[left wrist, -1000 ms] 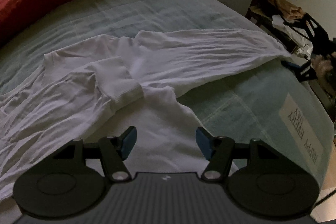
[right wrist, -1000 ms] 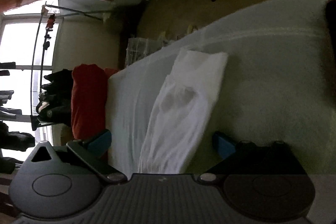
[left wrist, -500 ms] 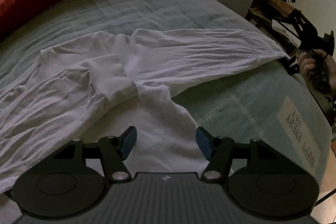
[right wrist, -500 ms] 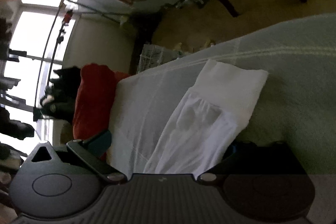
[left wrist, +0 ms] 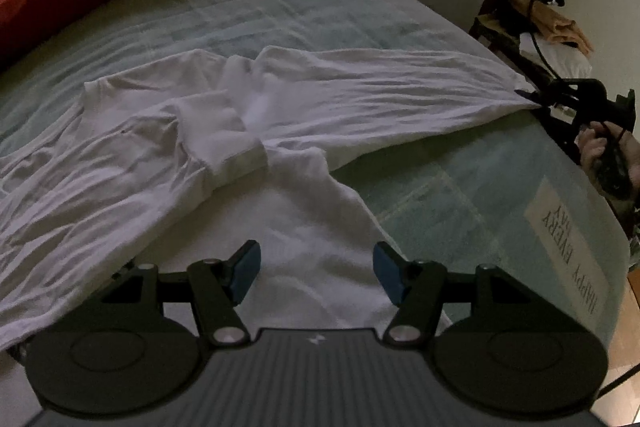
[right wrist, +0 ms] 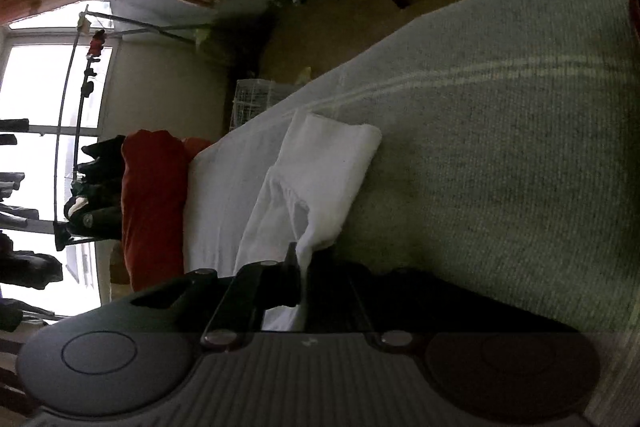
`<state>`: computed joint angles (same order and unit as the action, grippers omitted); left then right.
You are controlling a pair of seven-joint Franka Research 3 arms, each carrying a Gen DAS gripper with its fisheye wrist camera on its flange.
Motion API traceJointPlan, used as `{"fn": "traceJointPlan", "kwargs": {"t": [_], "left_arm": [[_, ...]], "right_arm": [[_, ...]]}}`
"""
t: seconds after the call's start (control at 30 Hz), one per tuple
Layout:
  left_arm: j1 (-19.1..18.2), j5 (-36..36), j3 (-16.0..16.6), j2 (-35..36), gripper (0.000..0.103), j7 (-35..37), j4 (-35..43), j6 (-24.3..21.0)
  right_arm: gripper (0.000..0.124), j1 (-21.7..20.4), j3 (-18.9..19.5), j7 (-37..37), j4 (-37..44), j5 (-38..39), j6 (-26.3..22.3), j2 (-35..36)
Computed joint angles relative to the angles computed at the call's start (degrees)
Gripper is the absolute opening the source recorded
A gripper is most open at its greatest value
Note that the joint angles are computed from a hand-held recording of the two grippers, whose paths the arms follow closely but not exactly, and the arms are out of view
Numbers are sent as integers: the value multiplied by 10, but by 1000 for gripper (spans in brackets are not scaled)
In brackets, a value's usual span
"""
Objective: Fold clothes
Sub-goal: 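Lift the sleeve cuff with the right gripper and carry it across the shirt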
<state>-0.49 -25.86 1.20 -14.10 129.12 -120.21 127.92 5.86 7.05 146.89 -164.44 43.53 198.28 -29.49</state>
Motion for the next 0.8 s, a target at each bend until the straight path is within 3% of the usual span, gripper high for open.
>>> {"fn": "traceJointPlan", "kwargs": {"t": [0.23,0.43,0.7,0.8], "left_arm": [[2,6,4,-12,63,4,-7,4],[6,13,12,-27,63,5,-15,10],[13,13,32,-51,63,9,-28,10],[18,14,42,-60,63,15,-32,8]], "right_arm": [[1,-78,71,9,13,18,-62,-20],[3,-148,132,48,26,-19,-95,-36],[3,-161,138,55,81,-108,-99,-25],[3,-141,130,51,105,-124,-84,-7]]}}
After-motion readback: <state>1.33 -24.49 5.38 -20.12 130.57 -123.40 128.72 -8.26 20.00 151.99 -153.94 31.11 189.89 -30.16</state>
